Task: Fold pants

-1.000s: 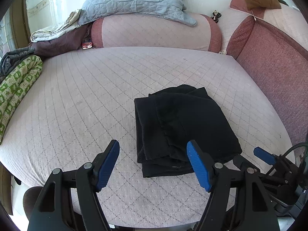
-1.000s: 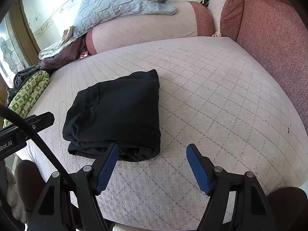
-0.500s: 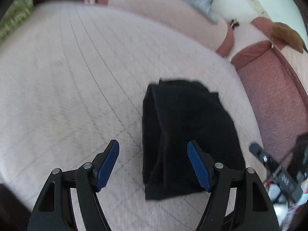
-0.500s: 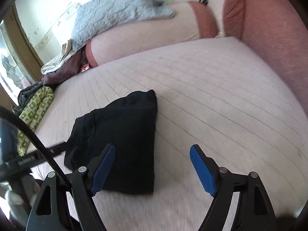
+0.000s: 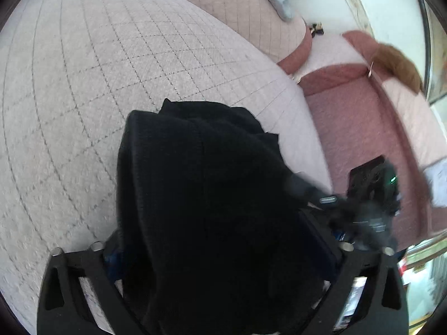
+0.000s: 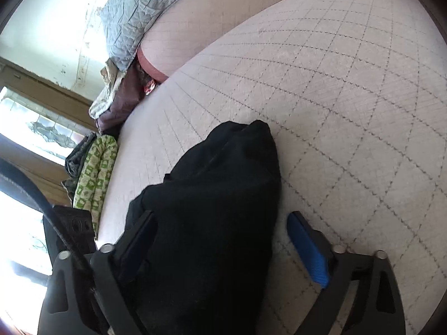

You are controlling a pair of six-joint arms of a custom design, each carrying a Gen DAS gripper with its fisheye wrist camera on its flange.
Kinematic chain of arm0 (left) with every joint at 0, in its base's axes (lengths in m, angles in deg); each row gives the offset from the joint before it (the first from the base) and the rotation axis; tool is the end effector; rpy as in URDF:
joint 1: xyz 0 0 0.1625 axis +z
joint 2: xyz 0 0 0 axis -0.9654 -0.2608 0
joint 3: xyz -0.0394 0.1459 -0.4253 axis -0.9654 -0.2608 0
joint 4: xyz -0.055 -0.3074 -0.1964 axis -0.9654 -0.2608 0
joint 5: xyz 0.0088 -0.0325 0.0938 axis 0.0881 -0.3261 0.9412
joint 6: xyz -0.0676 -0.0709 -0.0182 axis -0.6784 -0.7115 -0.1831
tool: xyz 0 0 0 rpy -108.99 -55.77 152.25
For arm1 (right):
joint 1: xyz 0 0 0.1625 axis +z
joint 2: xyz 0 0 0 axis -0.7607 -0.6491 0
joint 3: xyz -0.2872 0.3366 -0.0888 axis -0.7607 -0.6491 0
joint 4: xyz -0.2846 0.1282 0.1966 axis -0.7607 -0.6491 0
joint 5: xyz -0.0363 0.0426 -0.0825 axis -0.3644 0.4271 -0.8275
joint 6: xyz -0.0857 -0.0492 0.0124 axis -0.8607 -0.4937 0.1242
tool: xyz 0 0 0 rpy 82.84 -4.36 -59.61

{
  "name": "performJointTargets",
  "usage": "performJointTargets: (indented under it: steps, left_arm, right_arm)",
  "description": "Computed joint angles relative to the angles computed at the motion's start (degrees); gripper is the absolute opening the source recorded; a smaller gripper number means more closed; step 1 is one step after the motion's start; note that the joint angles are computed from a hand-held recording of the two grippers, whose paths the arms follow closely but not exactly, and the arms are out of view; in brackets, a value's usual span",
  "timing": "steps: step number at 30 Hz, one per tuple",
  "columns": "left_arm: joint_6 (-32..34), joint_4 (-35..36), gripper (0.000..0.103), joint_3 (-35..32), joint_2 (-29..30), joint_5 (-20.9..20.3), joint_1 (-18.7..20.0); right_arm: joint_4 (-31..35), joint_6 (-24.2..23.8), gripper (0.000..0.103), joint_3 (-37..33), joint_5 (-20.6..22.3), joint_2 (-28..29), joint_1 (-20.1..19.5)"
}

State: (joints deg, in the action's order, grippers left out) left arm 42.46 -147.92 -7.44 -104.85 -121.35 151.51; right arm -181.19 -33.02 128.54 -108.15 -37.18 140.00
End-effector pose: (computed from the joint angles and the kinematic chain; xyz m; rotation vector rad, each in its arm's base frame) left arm -0.0475 -0.7870 0.1499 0.4141 3.0939 -0.2744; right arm 0.1300 -0.7331 0.0458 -0.1550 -2.9393 0.9047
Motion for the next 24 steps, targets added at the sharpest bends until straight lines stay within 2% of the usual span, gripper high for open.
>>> performJointTargets:
  steps: [1, 2, 4, 7, 10, 14, 20, 24]
  left_arm:
    - [-0.32, 0.20, 0.064, 0.27, -0.32, 0.97, -0.14]
    - [-0.17, 0.67, 0.051, -0.11, -0.44, 1.62, -0.08]
    - [-0.94, 1.38, 0.041, -0.46, -0.89, 0.45, 0.48]
    - [-2.48, 1.96, 0.039, -1.37, -1.21, -1.64, 0.87]
    - [-1.67, 0.77, 0.039, -1.98, -1.06, -0.51, -0.04]
    - [-2.46, 2.75, 0.039, -8.42, 2.01, -0.28, -0.89]
    - [-1.66, 10.35, 0.039, -26.26, 11.10, 3.18, -1.93]
    - [-1.24, 21.32, 0.039, -46.16, 21.34, 6.08, -1.80]
  right_arm:
    - [1.74, 0.43, 0.049, -0.15, 0.54, -0.29, -0.07]
    - [2.18, 1.35, 0.043, 0.07, 0.11, -0.40, 0.10]
    - [0.50, 1.43, 0.035, 0.93, -0.37, -0.60, 0.57]
    - [-1.78, 0.83, 0.031, 1.39, -1.59, -0.74, 2.13]
    - [-2.69, -1.41, 0.030, 0.15, -3.60, -0.63, 4.16]
    - [-0.93, -3.80, 0.029, -4.83, -4.89, 0.11, 5.89]
    - [5.61, -4.75, 0.029, -15.15, -6.32, 2.80, 5.18]
    - [10.77, -4.25, 0.029, -23.06, -7.46, 5.98, 3.96]
